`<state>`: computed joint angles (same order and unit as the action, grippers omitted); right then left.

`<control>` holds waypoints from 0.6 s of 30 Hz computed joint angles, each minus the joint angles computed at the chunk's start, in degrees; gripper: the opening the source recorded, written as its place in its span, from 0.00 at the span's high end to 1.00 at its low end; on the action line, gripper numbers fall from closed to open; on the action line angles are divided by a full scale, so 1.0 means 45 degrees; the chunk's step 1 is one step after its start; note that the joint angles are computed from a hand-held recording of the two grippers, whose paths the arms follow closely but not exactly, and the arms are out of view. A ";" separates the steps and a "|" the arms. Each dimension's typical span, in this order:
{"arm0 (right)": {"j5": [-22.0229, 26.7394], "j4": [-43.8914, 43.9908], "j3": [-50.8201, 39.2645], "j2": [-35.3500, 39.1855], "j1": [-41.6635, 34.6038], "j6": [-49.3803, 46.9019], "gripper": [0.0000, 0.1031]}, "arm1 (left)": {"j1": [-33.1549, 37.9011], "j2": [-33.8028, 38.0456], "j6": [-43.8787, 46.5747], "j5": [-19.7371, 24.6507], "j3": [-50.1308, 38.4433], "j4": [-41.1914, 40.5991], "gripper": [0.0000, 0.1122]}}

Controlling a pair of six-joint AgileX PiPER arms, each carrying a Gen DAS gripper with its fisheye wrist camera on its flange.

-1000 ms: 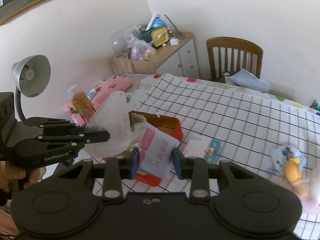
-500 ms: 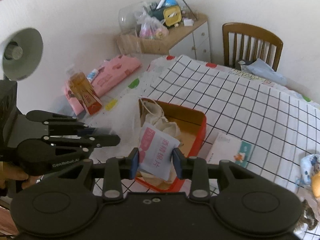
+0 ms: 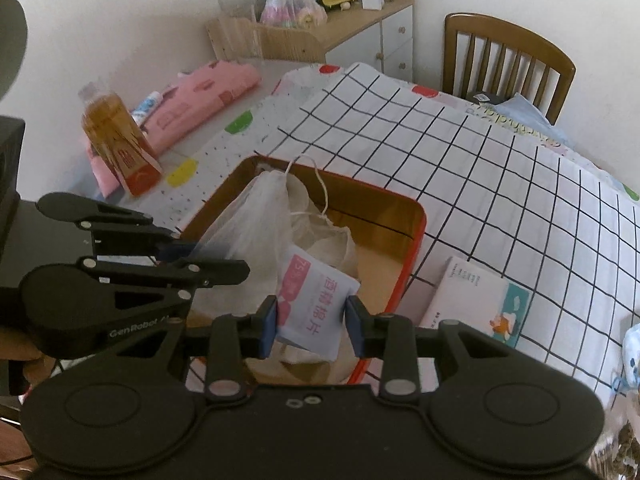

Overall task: Organize soft objects
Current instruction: 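Carry the packet and mesh bag with both grippers over the red tin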

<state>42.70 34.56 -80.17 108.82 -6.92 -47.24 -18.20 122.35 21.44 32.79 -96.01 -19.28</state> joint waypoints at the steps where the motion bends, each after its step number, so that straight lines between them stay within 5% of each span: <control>1: -0.0093 -0.0090 -0.0051 0.0119 0.0076 0.0102 0.66 | 0.0013 0.0121 -0.0028 0.0057 -0.0130 0.0015 0.91; 18: -0.0688 -0.0432 -0.0206 0.0947 0.0377 -0.0044 0.62 | 0.0004 0.1082 -0.0551 0.0541 -0.1094 0.0246 0.90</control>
<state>39.61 32.62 -81.10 113.08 -5.23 -47.44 -18.19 127.21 18.96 35.23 -100.94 -18.18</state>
